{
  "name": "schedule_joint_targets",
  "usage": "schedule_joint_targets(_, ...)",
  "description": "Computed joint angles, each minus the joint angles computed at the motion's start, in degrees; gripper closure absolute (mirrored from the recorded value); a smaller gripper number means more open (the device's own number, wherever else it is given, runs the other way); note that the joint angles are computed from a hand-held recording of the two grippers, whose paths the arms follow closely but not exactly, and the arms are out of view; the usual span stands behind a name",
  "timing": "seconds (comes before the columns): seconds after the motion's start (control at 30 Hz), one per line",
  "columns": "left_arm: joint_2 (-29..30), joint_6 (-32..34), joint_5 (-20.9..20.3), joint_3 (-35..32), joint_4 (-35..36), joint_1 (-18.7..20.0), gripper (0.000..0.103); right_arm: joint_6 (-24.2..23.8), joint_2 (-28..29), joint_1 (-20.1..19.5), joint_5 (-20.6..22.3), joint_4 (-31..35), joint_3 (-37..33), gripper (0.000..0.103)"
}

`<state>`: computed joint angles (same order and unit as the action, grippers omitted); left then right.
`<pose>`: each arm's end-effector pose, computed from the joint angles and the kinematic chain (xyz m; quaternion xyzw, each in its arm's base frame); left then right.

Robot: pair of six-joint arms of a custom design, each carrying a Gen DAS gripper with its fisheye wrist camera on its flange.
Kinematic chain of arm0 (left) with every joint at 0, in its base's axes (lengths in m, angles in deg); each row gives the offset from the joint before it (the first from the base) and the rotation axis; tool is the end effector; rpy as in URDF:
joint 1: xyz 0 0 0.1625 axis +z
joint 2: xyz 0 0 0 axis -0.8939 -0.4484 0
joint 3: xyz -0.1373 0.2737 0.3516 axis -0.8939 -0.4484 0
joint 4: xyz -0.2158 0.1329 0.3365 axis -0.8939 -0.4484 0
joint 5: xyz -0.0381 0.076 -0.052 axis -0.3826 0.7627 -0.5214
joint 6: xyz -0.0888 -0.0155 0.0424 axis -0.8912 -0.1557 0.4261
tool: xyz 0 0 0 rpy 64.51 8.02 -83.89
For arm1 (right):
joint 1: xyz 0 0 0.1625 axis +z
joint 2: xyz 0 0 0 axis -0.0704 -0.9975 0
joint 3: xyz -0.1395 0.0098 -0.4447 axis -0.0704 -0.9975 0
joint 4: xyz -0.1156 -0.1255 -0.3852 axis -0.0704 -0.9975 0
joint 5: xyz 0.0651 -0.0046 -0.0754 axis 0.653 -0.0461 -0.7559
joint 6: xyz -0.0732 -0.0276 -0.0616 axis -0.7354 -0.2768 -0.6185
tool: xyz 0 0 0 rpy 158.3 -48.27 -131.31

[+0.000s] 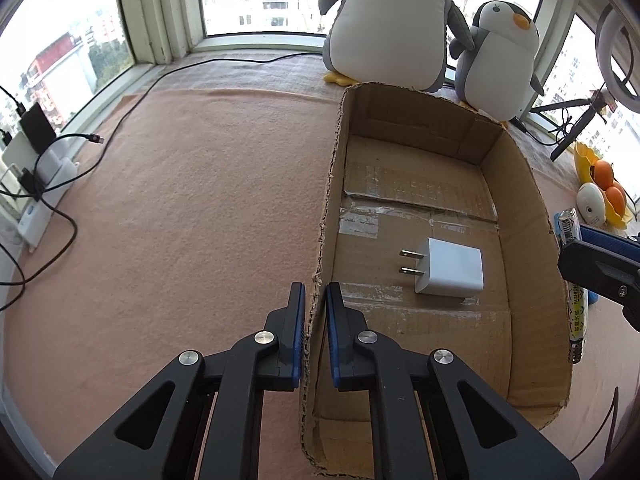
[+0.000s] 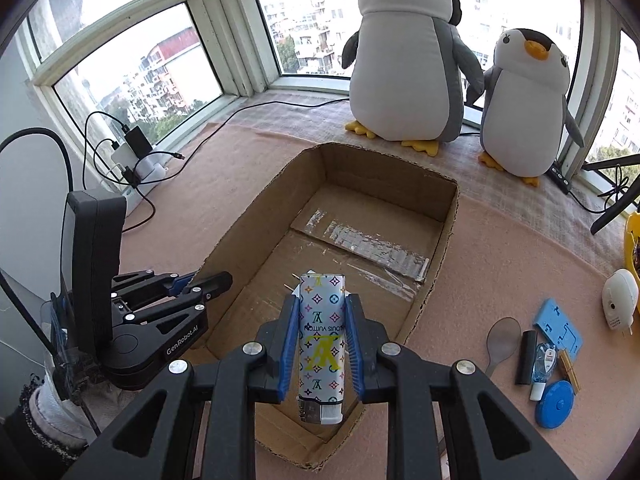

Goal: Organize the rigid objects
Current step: 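Carry the lighter with the right tool into the box beside the charger and release, then move the right tool to the blue tape measure and grasp it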

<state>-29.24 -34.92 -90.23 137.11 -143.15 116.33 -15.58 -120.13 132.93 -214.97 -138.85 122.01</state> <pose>-0.1281 -0.4731 0.2308 0.3854 0.8858 -0.0893 0.2425 0.3635 -0.3666 0.0708 -0.0352 -0.8889 0.3259 0.3199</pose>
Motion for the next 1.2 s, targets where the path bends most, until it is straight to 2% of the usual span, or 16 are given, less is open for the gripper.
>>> schedule_joint_targets(0.3,0.07,-0.04,0.05,0.03,-0.24,-0.08,0.094,-1.74,1.21,-1.08,0.96,-1.02,-0.91,0.082)
schedule_joint_targets(0.37,0.08,-0.01,0.16,0.13,-0.41,-0.16,0.094,-1.98,1.25,-0.98,0.50,-1.69,-0.75,0.072)
schedule_joint_targets(0.43,0.11,0.01,0.14,0.16,-0.53,-0.21,0.094,-2.68,1.48,-0.66,-0.25,-2.58,-0.80,0.041)
schedule_joint_targets(0.47,0.13,0.01,0.14,0.16,-0.57,-0.19,0.094,-3.32,1.65,-0.35,-0.78,-3.24,-0.85,0.037)
schedule_joint_targets(0.63,0.11,0.15,0.28,0.34,-0.83,-0.25,0.094,-3.53,1.66,0.41,-2.20,-2.57,-1.19,0.033)
schedule_joint_targets(1.07,-0.08,0.34,0.96,0.65,-0.69,-0.73,0.094,-0.74,-0.45,1.96,-4.01,-1.70,1.24,0.033)
schedule_joint_targets(1.2,-0.26,0.04,1.25,0.72,-0.24,-0.97,0.094,0.95,-1.41,3.17,-5.71,-2.46,3.26,0.033)
